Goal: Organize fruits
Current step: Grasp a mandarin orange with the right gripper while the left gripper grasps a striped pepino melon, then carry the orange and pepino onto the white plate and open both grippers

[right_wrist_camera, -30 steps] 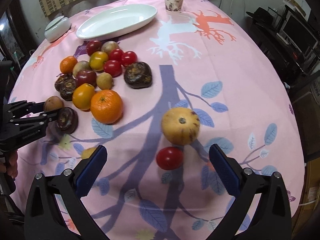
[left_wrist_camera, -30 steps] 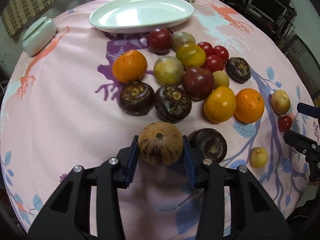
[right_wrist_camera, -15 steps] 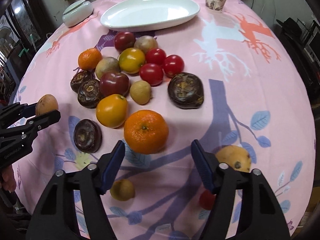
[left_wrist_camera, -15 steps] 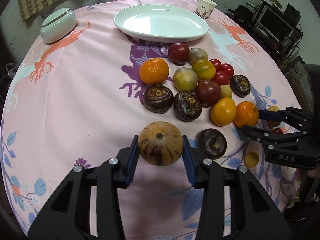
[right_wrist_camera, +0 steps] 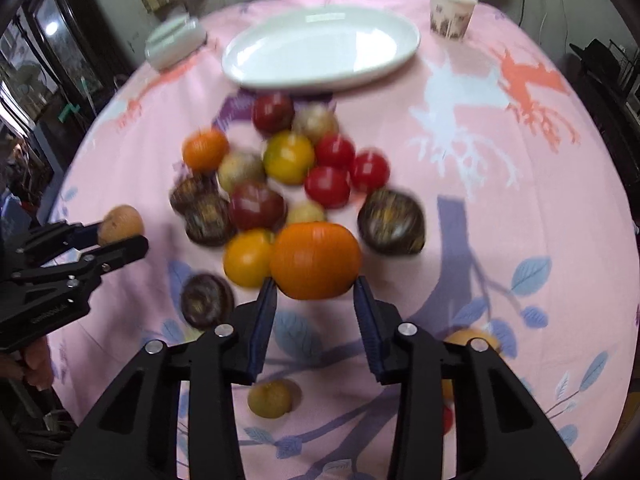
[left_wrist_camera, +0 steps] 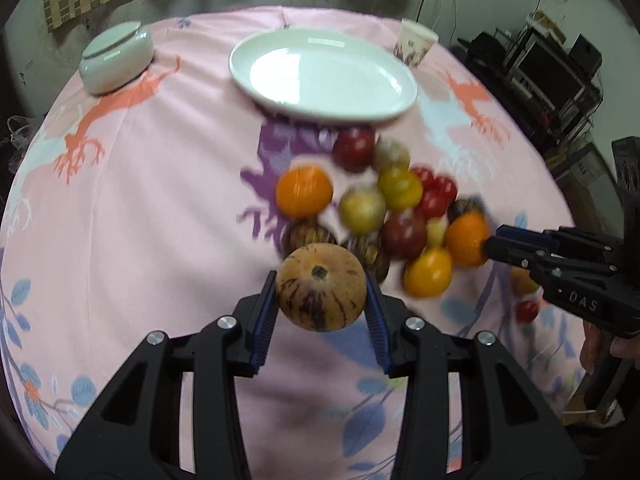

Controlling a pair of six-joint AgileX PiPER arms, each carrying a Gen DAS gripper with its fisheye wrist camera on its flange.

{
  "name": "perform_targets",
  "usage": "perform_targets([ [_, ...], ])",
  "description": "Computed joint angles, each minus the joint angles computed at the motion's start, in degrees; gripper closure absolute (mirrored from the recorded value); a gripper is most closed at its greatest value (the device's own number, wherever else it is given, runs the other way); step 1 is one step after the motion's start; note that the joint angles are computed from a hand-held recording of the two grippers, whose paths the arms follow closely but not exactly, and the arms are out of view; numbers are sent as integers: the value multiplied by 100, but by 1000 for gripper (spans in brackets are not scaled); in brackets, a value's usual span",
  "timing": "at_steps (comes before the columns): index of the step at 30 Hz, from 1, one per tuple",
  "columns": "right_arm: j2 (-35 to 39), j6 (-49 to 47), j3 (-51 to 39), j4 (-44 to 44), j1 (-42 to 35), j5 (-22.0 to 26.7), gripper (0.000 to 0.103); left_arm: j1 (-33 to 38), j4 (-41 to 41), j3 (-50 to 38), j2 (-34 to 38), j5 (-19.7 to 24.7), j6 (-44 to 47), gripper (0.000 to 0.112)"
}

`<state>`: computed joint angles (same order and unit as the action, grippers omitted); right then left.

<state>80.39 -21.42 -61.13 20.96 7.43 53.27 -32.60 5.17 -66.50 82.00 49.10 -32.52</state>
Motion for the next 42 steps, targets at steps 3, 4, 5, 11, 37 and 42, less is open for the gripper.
perform_targets([
  [3,388,-133,-733,279,-181,142,86,333,-199,-753,462,37,396,71],
  [4,641,-119,-1061,234,-143,226,86,391,-138,-1058,684,96,485,71],
  [5,835,-104,-1292,187,-120,287,86,397,-5,-1283,846,178,467,71],
  [11,1045,-1262,-1400,568,-454,1388,42,578,-382,-1096,920,-39,736,70],
  [37,1185,-1043,-1723,657,-280,1089,58,735,-755,-956,840,-110,826,70],
  [42,2416,-534,-3498,665,-30,820,57,991,-619,-2267,1681,145,1125,70],
])
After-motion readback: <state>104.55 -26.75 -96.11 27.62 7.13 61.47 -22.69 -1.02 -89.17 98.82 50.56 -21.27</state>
